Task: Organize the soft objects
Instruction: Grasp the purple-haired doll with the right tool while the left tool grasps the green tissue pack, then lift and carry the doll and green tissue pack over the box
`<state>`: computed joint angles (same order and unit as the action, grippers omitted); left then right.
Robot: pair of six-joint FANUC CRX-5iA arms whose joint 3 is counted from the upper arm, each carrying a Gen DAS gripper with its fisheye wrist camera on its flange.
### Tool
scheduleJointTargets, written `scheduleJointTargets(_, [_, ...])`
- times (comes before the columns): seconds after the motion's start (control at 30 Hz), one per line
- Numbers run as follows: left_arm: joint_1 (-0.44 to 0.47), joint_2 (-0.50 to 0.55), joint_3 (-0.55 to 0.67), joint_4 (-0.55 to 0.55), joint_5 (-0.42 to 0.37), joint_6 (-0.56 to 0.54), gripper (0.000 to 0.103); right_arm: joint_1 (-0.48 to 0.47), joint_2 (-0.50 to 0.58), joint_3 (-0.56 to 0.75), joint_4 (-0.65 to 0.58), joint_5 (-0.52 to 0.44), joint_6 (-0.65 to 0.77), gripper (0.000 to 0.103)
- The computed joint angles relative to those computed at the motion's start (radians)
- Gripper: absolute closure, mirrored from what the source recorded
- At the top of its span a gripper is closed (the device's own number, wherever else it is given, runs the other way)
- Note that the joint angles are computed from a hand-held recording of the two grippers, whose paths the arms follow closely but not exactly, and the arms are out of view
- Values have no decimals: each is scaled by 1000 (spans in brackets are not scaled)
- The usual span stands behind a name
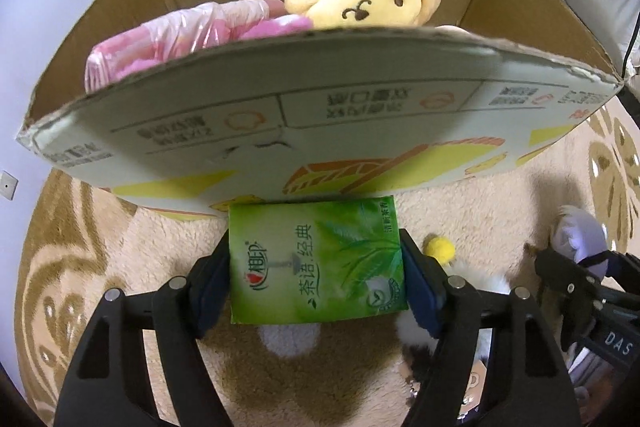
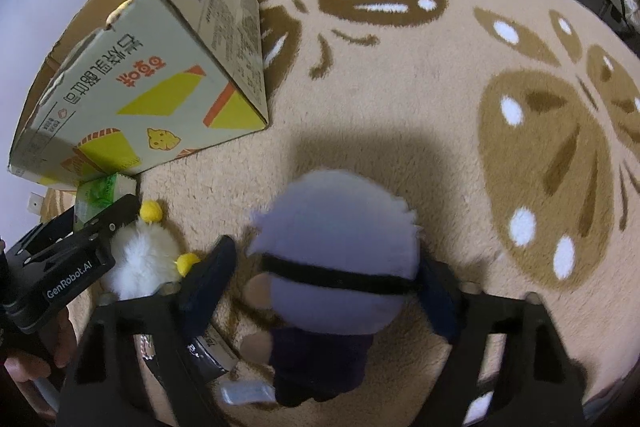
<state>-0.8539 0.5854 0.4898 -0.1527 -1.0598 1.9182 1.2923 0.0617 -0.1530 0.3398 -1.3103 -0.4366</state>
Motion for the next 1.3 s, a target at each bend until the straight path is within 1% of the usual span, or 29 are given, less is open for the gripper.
scheduleJointTargets(0.07, [1,-3,-4,-2,5,1,29,-2,7,14,-2,-15,22,35])
scheduleJointTargets(0.13, [2,-8,-10,-3,12,6,29,-3,10,18,-1,-20,29,36])
scheduleJointTargets(0.17, [12,-41,-50,2,27,-4,29,-2,4,11,5,-13,25,37])
scheduleJointTargets(0.4, [0,-82,-64,-27,25,29,29,-1,0,3,40,6,33,39])
scheduleJointTargets(0.67, [-46,-102,-50,-106,-17,62,29,-2,23,34,76,11,63,39])
scheduleJointTargets(0.8, [-63,-119,-51,-128,-44,84,29,6,24,37,127,5,52,40])
scheduleJointTargets(0.93, [-82,-144,-67,-161,-61,119,29,10,12,27,166,21,44,40])
scheduleJointTargets(1.07, [-101,-179,-84,-205,-76,155,29,26,4,19,209,26,25,40])
scheduleJointTargets(1.17, [-121,-194,-80,-249,-97,182,29,43,-15,-8,251,36,-3,40])
scheduleJointTargets(1.3, [-145,-216,-71,-296,-121,203,29,52,-17,-12,305,39,-1,40])
